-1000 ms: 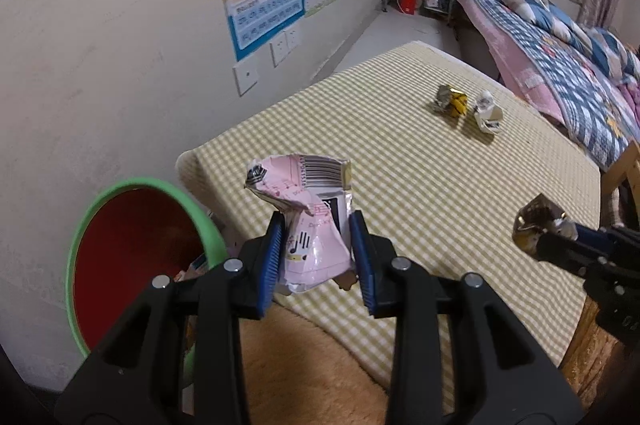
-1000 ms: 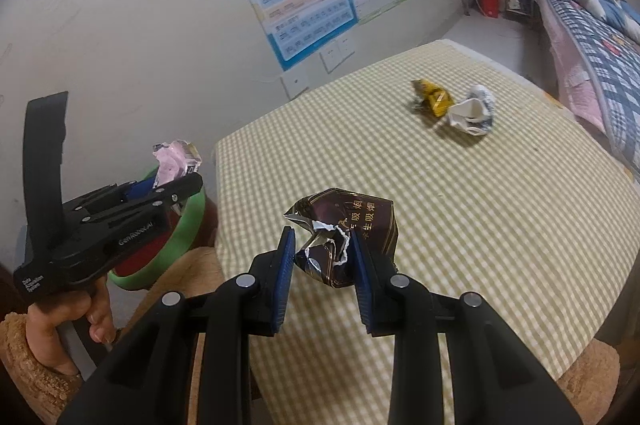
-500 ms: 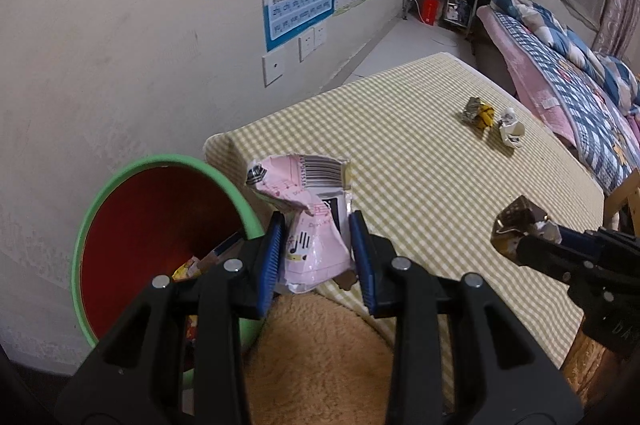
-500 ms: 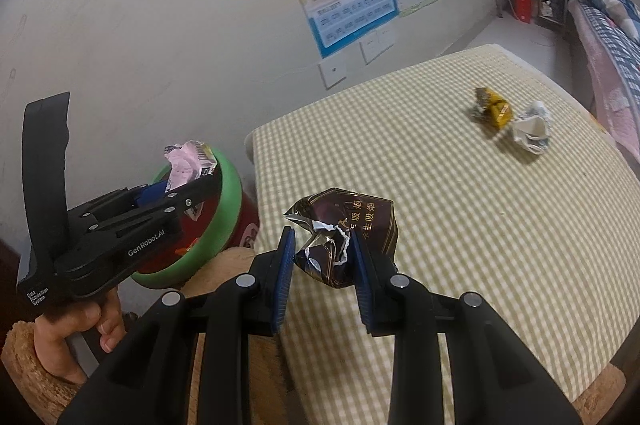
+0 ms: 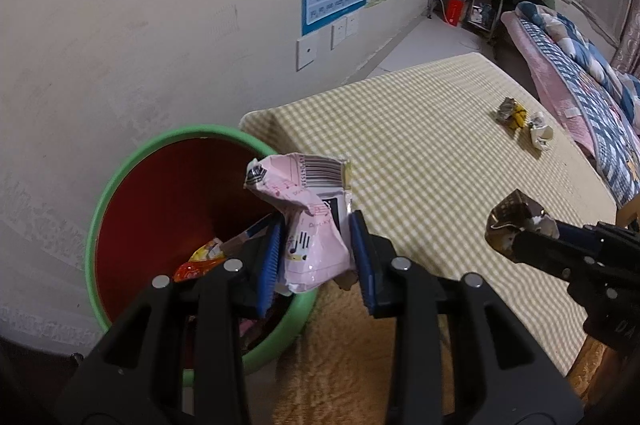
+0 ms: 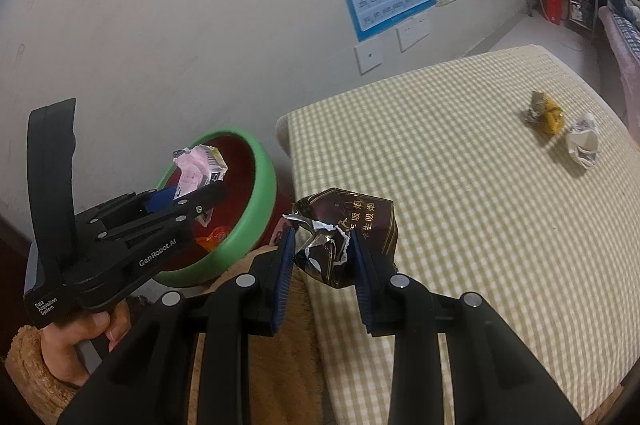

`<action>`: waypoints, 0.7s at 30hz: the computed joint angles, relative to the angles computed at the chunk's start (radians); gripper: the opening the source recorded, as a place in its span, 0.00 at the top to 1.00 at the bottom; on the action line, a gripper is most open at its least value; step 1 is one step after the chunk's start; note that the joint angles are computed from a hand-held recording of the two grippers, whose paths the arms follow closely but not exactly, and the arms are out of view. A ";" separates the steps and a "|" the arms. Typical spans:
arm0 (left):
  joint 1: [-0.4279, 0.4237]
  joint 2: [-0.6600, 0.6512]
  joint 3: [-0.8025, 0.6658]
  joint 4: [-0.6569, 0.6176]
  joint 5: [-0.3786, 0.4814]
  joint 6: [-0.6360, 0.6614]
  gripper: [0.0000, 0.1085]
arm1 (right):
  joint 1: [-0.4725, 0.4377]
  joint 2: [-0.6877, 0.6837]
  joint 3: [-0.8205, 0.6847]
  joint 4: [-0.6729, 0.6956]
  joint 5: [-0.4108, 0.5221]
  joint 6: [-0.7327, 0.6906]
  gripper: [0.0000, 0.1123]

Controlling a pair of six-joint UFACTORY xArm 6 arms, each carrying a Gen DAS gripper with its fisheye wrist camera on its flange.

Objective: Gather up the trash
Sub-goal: 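Carry the pink wrapper in the left tool and foil wrapper in the right tool toward the bin, then open the left tool over the bin while the right tool releases the foil wrapper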

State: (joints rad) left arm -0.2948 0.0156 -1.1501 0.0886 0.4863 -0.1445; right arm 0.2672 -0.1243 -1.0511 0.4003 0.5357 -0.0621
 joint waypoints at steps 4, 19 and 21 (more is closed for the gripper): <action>0.019 -0.005 0.008 0.022 0.007 -0.014 0.70 | 0.012 0.024 -0.029 0.017 0.006 -0.020 0.75; 0.115 -0.024 0.050 0.099 0.028 -0.086 0.70 | 0.063 0.167 -0.189 0.079 0.077 -0.089 0.74; 0.126 -0.022 0.051 0.103 0.027 -0.090 0.70 | 0.071 0.186 -0.208 0.087 0.087 -0.097 0.74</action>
State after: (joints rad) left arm -0.1691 -0.0063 -1.0988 0.1921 0.5136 -0.2349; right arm 0.3378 0.0620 -1.2587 0.4873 0.6225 -0.1587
